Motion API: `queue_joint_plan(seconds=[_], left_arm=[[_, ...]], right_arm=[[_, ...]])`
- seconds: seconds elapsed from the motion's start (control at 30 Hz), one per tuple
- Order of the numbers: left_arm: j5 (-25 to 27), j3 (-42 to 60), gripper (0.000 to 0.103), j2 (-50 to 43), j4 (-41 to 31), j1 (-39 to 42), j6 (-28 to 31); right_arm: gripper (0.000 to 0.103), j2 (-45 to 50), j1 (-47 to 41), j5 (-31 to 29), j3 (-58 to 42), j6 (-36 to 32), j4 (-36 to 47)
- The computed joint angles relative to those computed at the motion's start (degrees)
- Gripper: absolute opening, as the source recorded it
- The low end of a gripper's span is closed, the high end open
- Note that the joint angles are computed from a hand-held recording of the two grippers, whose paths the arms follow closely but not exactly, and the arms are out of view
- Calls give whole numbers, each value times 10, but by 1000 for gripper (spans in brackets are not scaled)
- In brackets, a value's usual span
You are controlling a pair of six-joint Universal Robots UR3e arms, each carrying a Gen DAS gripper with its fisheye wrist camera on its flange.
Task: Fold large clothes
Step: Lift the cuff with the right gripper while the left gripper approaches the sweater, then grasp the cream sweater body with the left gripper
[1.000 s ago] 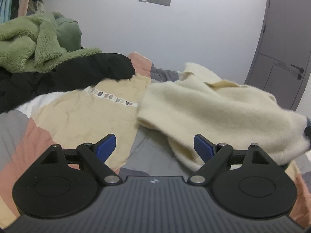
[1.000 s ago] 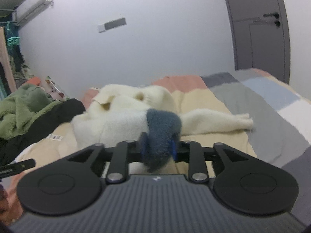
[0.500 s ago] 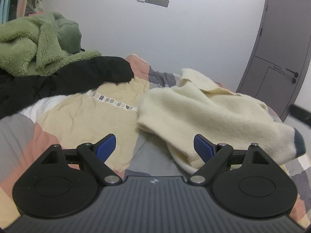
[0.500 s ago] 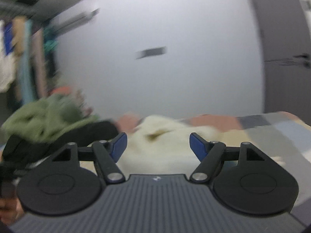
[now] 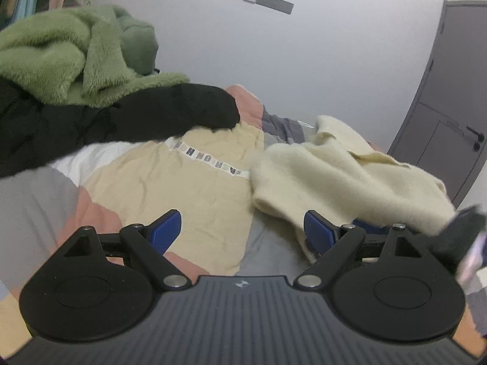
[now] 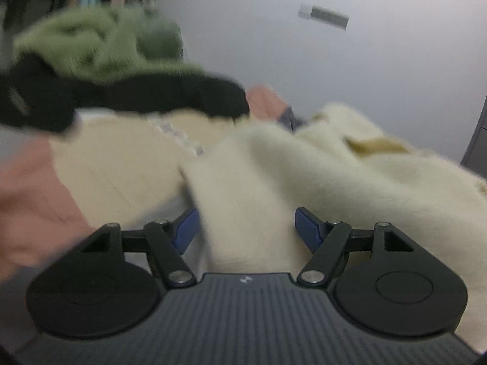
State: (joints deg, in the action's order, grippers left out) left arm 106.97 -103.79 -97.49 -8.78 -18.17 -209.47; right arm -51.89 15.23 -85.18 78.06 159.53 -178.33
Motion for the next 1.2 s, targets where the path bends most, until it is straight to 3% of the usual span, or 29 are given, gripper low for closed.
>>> queue_joint_plan(seconds=[0.07,0.13,0.17,0.27,0.3,0.73,0.87,1.0,1.1,1.13,1.2], left_arm=[[-9,-8,91,2,6,6,-3],[-7,-13,91,0,9,7,-2],[-7,-15,91,0,11,7,-3],[-9,-19,91,-1,14,6,-8],[-9,-19,91,-1,15,4,-9],[75,-31,91,51,-8,-90,-24],[97,-9,91,51,-15,-132,-41],[100,-6,91,48,-8,-175,-77],[64,-14,91,50,-4,-182,-114],[55,-12,91,46,-5,-183,-121],[35,-7,91,37,-7,-178,-138]], right_arm=[[74,32,7,-26,-34,-17,24],[68,39,4,-20,-31,-28,20],[49,34,1,-15,-24,-19,16],[18,-12,-16,16,19,3,14],[14,-30,-20,22,37,2,12],[9,-359,-134,151,291,5,-18],[9,-495,-234,247,393,6,-28],[9,-653,-398,404,477,18,50],[9,-760,-520,516,523,-4,158],[10,-785,-540,527,528,-23,209],[10,-790,-533,490,526,-38,261]])
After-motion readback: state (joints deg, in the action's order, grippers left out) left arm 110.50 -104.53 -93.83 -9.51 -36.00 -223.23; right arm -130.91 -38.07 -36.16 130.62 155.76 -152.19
